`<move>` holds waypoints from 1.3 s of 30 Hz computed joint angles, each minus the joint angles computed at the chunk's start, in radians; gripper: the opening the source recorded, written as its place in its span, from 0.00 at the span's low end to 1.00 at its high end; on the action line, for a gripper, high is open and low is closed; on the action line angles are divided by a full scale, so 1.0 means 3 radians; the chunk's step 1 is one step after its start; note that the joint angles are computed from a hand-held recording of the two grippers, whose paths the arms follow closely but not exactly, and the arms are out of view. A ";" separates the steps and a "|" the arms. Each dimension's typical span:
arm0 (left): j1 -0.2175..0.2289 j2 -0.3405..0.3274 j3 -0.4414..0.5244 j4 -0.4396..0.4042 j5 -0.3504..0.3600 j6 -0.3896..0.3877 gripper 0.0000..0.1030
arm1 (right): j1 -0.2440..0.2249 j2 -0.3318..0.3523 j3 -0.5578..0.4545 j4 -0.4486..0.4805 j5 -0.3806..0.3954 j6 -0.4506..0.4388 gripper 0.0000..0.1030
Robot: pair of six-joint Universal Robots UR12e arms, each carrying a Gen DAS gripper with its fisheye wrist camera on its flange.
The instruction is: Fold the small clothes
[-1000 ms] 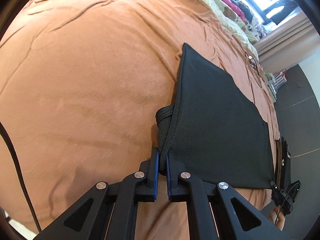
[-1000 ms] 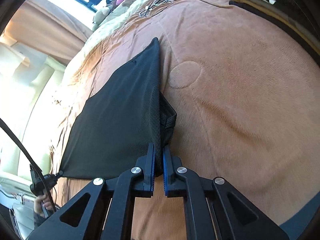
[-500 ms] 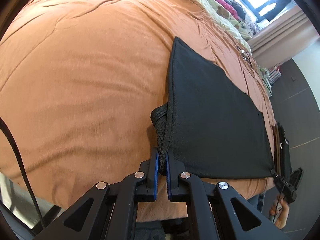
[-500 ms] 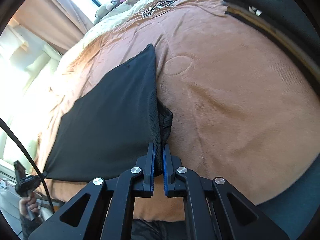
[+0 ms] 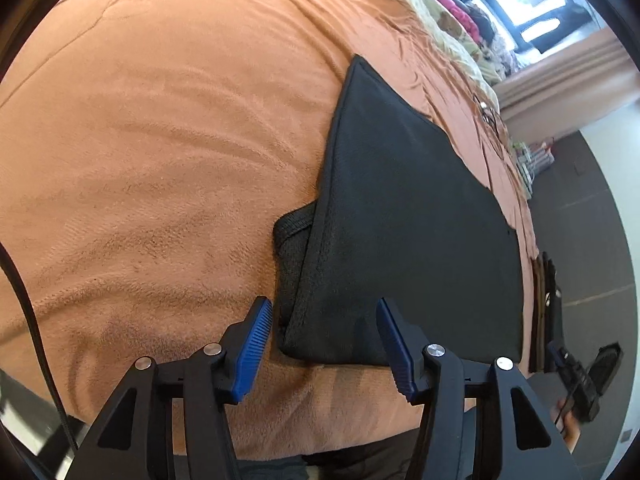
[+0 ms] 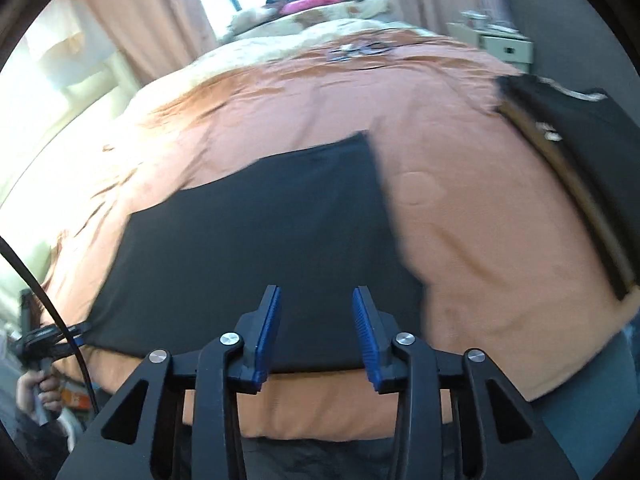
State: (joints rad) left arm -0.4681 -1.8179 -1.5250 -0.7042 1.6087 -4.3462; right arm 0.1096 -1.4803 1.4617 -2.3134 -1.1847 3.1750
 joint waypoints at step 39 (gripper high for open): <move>-0.0045 0.0129 -0.0201 0.0099 0.0122 -0.0495 0.10 | 0.0667 0.0732 -0.0852 0.1003 -0.0151 -0.0835 0.10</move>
State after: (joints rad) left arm -0.4817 -1.7791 -1.5853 -0.6745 1.6453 -4.4948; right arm 0.3098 -1.2607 1.2061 -2.0126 -1.2300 2.9246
